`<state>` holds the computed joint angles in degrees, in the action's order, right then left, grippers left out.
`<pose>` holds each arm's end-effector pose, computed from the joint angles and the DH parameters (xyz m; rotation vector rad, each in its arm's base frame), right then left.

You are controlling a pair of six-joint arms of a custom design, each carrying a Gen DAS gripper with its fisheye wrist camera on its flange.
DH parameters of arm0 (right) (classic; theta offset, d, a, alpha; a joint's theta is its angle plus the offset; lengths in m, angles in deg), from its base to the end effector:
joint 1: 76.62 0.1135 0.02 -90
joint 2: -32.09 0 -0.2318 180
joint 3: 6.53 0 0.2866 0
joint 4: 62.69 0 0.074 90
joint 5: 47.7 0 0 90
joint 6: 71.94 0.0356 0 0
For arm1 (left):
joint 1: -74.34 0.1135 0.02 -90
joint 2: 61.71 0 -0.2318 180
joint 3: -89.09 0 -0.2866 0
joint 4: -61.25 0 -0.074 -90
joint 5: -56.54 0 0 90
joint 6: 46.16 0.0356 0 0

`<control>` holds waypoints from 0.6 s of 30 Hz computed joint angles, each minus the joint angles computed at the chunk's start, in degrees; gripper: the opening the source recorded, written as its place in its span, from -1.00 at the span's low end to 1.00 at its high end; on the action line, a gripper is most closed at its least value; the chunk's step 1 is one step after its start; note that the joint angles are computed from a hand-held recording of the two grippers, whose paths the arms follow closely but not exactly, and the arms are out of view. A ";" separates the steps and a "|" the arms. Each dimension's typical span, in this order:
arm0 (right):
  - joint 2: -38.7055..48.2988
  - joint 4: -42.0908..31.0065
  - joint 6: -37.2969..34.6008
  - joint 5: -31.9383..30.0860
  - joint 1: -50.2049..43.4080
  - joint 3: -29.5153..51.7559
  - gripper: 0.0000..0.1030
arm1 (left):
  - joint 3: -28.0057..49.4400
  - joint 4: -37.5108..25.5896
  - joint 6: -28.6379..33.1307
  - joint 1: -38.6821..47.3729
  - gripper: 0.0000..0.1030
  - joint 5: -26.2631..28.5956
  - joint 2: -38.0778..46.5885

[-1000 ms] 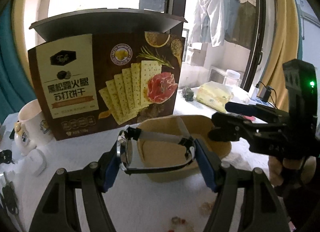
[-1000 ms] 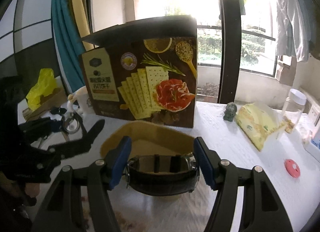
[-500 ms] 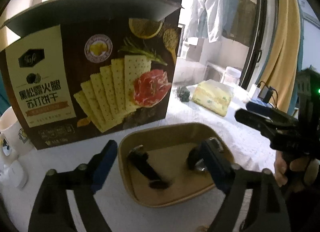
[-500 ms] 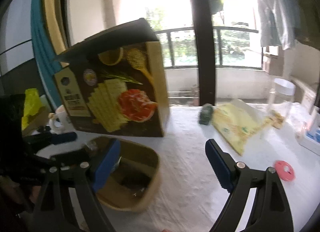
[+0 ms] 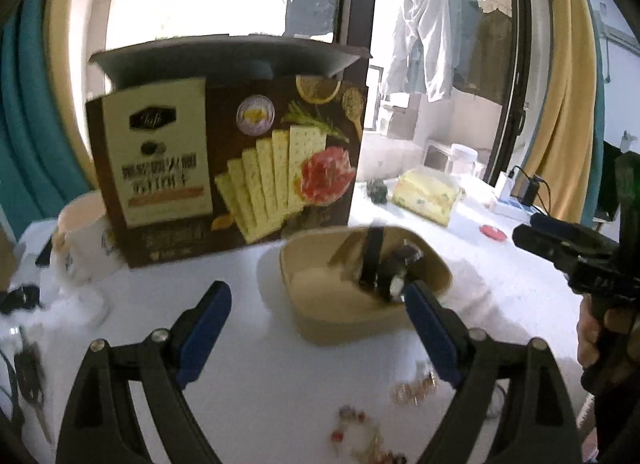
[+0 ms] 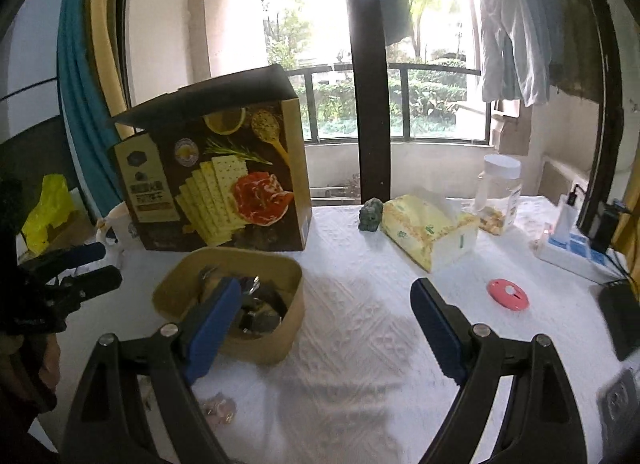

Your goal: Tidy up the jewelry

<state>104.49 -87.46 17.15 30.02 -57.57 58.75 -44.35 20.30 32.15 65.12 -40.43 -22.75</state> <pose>0.3063 0.1138 0.2415 -0.4962 2.0829 0.4142 0.2131 -0.0302 0.2370 -0.1168 2.1459 -0.0815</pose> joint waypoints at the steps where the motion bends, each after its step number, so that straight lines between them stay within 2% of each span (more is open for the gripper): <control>1: -1.45 -0.94 -0.06 0.10 0.36 -0.80 0.66 | -0.98 -1.12 -0.44 0.12 0.73 0.42 -1.78; 9: -10.64 -6.68 -0.42 2.62 3.92 -7.86 0.66 | -7.12 -8.95 -3.19 -0.69 0.73 0.47 -14.81; 18: -14.03 -11.54 -0.45 6.22 10.58 -12.25 0.66 | -13.53 -19.66 -4.78 1.82 0.73 2.62 -30.05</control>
